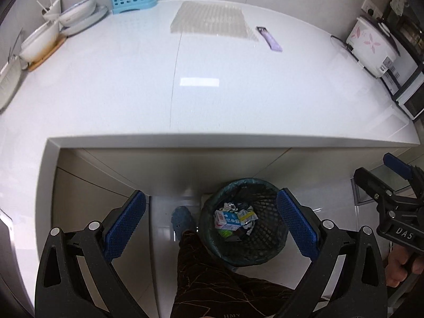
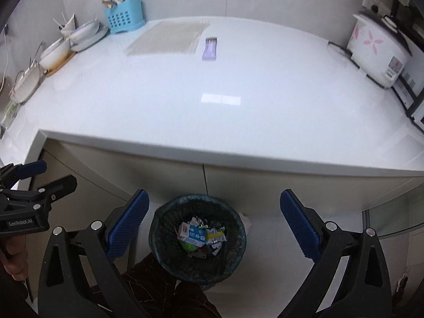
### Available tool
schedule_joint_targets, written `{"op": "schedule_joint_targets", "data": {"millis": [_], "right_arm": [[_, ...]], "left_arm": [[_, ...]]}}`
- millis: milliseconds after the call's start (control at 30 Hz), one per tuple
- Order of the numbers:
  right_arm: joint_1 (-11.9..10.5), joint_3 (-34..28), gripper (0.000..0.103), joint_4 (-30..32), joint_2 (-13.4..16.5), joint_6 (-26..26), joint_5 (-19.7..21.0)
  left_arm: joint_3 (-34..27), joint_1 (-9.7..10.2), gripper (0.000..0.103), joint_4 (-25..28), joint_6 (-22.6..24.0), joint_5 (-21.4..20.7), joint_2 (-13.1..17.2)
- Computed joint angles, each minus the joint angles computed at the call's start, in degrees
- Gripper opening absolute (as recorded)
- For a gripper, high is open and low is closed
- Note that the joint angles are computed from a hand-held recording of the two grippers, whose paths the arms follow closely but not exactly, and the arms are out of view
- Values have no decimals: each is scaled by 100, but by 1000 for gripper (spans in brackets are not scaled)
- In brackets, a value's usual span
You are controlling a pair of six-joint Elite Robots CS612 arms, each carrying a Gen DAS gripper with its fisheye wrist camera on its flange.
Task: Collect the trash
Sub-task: 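Raise both tools back up over the counter toward the remaining items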
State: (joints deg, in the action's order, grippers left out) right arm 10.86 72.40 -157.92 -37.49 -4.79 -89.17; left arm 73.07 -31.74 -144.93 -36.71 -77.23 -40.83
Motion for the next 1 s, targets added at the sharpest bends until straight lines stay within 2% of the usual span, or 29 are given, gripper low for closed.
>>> {"op": "schedule_joint_targets", "data": {"millis": [100, 200, 467, 633, 1000], "right_arm": [[12, -94, 95, 37, -85, -7, -96], [6, -221, 95, 76, -128, 12, -103], [-22, -684, 95, 74, -74, 131, -81], [-39, -1182, 95, 358, 99, 222, -65], [-13, -2456, 95, 1016, 694, 376, -148]], "left_arm": [[-155, 0, 97, 324, 6, 128, -48], [-228, 53, 97, 357, -34, 7, -130], [-648, 111, 97, 641, 174, 250, -177], [-1108, 207, 97, 810, 327, 322, -20], [-2183, 451, 97, 1264, 593, 144, 507]]}}
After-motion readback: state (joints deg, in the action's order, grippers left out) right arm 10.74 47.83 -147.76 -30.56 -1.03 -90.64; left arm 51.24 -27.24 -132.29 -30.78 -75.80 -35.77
